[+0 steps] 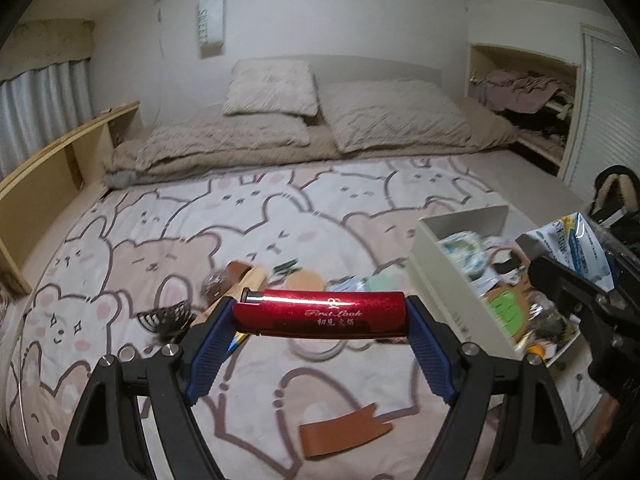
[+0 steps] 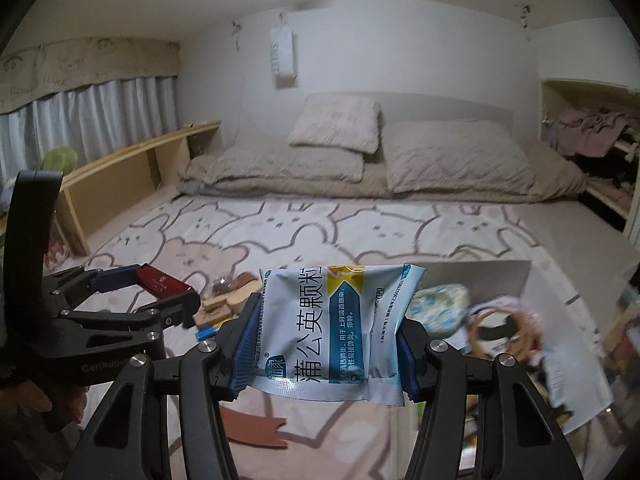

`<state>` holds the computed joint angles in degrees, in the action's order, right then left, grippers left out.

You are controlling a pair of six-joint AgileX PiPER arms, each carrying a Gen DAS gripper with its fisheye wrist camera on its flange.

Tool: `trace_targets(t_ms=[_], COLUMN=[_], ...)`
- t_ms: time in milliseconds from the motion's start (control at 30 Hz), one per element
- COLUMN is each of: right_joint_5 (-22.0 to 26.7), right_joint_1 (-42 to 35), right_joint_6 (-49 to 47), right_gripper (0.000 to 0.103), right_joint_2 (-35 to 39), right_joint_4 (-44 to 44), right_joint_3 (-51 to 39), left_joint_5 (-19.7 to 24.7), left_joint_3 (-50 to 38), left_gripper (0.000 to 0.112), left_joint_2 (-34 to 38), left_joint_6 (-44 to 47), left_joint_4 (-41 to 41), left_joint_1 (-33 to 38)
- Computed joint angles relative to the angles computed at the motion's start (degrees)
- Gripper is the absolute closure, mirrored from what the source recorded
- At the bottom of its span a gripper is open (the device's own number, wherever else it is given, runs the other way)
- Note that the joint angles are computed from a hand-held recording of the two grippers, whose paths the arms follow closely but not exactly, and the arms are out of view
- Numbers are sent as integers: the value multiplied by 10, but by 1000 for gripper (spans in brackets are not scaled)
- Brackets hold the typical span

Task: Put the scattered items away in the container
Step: 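Carry the lighter and sachet over the white box with both tools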

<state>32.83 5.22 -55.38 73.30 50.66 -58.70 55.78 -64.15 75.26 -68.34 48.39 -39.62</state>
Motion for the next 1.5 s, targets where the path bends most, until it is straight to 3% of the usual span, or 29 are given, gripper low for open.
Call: trace_targets(t_ms=[367, 767, 1167, 1500], right_joint_5=[95, 153, 185, 191], right_joint_1=[-163, -278, -315, -313], right_joint_6=[-85, -112, -116, -123], right_gripper=[45, 45, 45, 41], right_joint_2=[1, 95, 202, 246], right_joint_4=[72, 70, 40, 10], right_joint_3=[-39, -70, -114, -131], left_joint_5=[-1, -28, -41, -46], left_joint_3=[-100, -179, -269, -340], left_gripper=[29, 29, 29, 29], left_joint_2=[72, 152, 235, 293], left_joint_6=[0, 16, 56, 93], left_joint_4=[4, -17, -57, -94], left_joint_1=[-52, -70, -72, -62])
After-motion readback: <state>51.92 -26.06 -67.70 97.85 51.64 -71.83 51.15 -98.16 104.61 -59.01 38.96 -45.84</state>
